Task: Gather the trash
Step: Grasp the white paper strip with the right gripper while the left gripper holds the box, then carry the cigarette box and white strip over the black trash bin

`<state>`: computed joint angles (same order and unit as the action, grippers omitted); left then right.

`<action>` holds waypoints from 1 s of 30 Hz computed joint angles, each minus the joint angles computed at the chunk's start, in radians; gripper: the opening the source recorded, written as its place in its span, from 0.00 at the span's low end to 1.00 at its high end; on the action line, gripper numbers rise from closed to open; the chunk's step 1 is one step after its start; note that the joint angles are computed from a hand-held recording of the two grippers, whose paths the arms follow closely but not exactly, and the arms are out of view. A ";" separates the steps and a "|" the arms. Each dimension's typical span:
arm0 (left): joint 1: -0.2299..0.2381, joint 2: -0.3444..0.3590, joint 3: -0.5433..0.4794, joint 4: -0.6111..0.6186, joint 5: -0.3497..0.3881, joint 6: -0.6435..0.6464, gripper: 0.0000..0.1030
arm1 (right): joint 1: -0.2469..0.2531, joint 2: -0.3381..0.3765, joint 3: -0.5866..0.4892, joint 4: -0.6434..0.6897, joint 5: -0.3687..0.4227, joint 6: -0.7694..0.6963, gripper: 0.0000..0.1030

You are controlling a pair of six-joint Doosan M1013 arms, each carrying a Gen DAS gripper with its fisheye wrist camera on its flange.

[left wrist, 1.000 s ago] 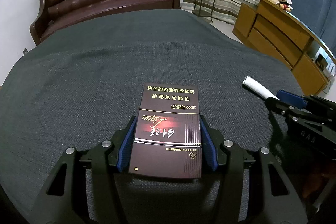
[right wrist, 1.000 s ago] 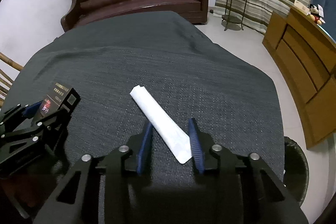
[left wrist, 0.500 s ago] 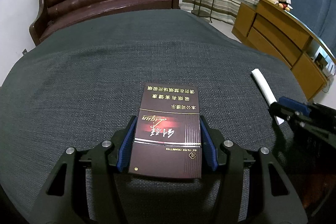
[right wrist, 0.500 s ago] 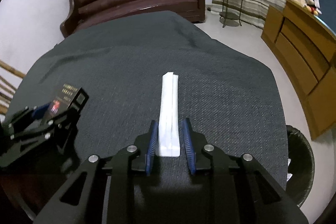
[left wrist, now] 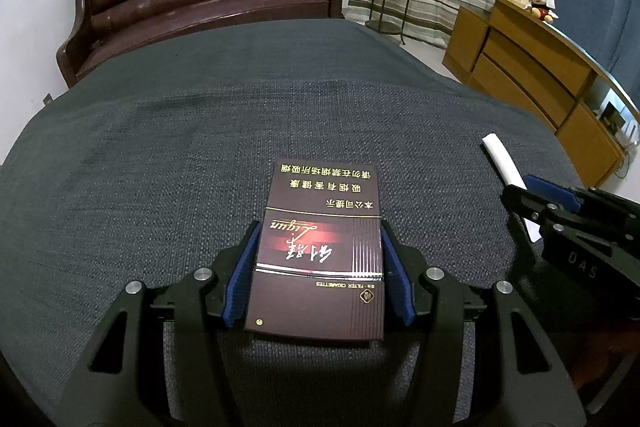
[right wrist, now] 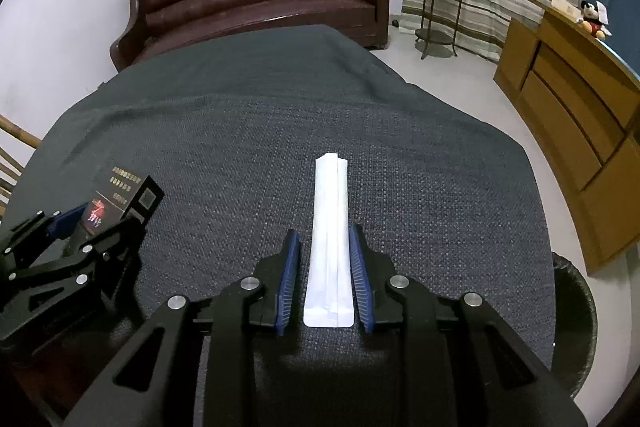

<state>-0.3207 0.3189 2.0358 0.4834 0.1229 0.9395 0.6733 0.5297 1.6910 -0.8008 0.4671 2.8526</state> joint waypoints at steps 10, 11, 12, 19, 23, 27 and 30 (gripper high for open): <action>-0.003 -0.001 0.001 0.077 -0.002 -0.070 0.53 | -0.001 -0.007 0.019 -0.050 -0.015 0.070 0.19; -0.005 -0.004 0.001 0.095 0.000 -0.087 0.53 | 0.000 -0.008 0.021 -0.052 -0.015 0.075 0.19; -0.007 -0.005 0.002 0.139 0.000 -0.131 0.53 | 0.000 -0.009 0.022 -0.055 -0.014 0.080 0.19; -0.018 -0.019 0.017 0.271 -0.003 -0.263 0.53 | 0.009 -0.023 0.045 -0.099 -0.008 0.147 0.19; -0.024 -0.025 0.024 0.294 -0.009 -0.285 0.53 | 0.015 -0.033 0.058 -0.130 0.001 0.187 0.19; -0.035 -0.035 0.036 0.376 -0.015 -0.366 0.53 | 0.023 -0.042 0.075 -0.150 0.007 0.219 0.19; -0.047 -0.043 0.044 0.464 -0.015 -0.450 0.53 | 0.027 -0.052 0.091 -0.176 0.010 0.254 0.19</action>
<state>-0.3682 0.2759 2.0801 0.9477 0.1080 0.4897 0.7006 0.4774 1.7824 -0.9765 0.4771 3.1069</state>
